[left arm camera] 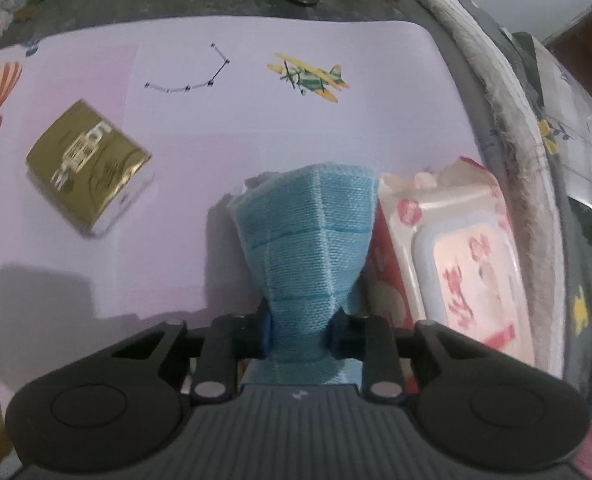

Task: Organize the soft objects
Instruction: 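Lift the blue towel and carry it over the box with the left tool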

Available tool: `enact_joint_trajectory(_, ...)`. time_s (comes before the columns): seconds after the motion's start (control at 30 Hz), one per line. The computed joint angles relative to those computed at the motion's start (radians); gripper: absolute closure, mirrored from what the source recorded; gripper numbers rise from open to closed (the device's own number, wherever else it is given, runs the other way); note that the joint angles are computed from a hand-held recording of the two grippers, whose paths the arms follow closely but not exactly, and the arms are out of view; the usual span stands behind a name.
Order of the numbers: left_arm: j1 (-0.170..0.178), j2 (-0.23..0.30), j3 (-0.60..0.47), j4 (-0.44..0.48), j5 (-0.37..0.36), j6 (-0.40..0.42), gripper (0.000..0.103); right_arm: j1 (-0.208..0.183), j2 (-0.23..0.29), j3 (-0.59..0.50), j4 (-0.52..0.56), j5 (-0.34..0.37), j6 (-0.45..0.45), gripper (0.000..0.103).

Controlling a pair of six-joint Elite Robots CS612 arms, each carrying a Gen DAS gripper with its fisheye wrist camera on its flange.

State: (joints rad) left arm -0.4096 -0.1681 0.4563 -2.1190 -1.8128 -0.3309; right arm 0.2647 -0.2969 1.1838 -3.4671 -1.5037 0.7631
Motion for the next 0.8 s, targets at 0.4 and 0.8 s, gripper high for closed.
enact_joint_trajectory(0.4,0.018,-0.257,0.398,-0.240,-0.145,0.065,0.080,0.030,-0.046,0.062,-0.183,-0.048,-0.081,0.071)
enact_joint_trajectory(0.8,0.088,-0.581,0.918,-0.682,-0.182,-0.012,0.079,0.094,-0.158,0.150,-0.321,0.125,-0.203,0.082)
